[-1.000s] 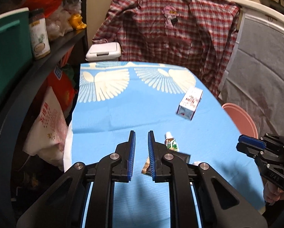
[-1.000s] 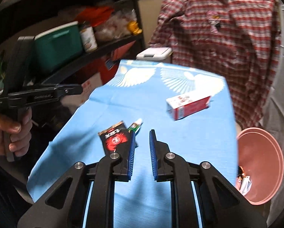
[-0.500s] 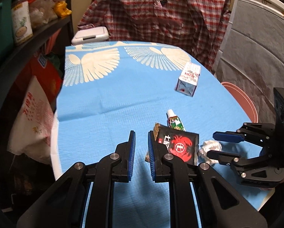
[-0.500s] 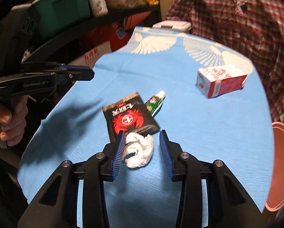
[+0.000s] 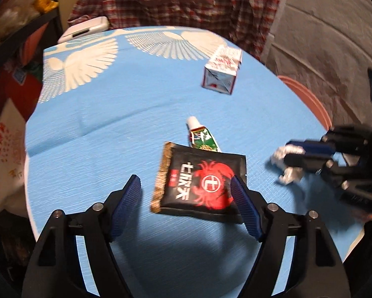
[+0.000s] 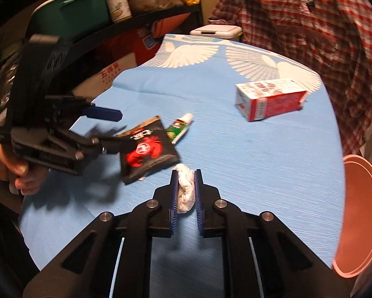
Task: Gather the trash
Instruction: 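Grasp the black sauce packet with the left tool while the right tool grasps the white tissue, then carry the sauce packet and tissue with both tools over the pink bucket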
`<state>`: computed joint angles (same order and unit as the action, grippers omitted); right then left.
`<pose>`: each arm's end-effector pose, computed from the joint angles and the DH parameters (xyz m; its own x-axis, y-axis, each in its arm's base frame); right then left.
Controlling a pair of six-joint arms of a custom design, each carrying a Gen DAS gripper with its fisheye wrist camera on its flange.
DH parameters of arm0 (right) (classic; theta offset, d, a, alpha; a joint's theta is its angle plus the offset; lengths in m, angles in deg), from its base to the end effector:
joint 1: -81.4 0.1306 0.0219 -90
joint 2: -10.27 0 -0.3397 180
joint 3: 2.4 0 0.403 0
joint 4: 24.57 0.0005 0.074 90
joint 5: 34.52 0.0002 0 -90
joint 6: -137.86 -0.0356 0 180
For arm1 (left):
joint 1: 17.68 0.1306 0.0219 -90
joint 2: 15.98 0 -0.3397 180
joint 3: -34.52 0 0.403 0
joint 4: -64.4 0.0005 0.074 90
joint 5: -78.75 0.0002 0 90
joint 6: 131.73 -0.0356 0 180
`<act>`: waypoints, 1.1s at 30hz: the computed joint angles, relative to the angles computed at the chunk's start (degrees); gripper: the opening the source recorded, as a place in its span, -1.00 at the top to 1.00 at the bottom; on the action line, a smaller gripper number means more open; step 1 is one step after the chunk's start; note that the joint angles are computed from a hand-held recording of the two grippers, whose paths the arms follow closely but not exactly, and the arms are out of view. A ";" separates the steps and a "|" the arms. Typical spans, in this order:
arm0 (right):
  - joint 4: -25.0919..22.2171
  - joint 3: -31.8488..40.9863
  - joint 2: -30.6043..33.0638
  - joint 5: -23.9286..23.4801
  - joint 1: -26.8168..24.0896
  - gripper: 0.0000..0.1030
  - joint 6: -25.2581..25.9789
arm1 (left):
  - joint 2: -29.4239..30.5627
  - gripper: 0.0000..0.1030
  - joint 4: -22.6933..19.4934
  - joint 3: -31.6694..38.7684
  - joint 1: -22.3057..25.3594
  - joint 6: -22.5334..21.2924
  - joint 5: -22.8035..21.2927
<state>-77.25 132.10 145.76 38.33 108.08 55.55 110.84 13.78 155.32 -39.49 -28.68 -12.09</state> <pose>0.6486 0.3371 0.2746 -0.6351 -0.4622 -0.6189 -0.6762 0.7200 0.1561 0.6372 -0.2550 0.2686 -0.8376 0.0920 -0.5385 0.1795 0.9773 -0.1122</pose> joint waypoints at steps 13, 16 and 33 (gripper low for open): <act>0.09 -1.00 -0.72 -0.07 -1.60 0.75 -0.08 | 6.51 -0.69 -6.41 8.75 -1.66 -1.36 -1.71; 0.42 -1.33 -1.09 -0.38 -1.81 0.75 -0.43 | 5.37 -0.58 -5.63 7.55 -1.45 -1.19 -1.57; 4.40 -7.29 -6.52 -1.06 -2.63 0.75 -1.54 | 0.17 0.88 -3.22 4.03 -2.33 0.53 -8.97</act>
<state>-72.85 124.81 139.24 37.27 105.45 54.01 111.01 10.56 159.35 -41.82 -28.14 -21.06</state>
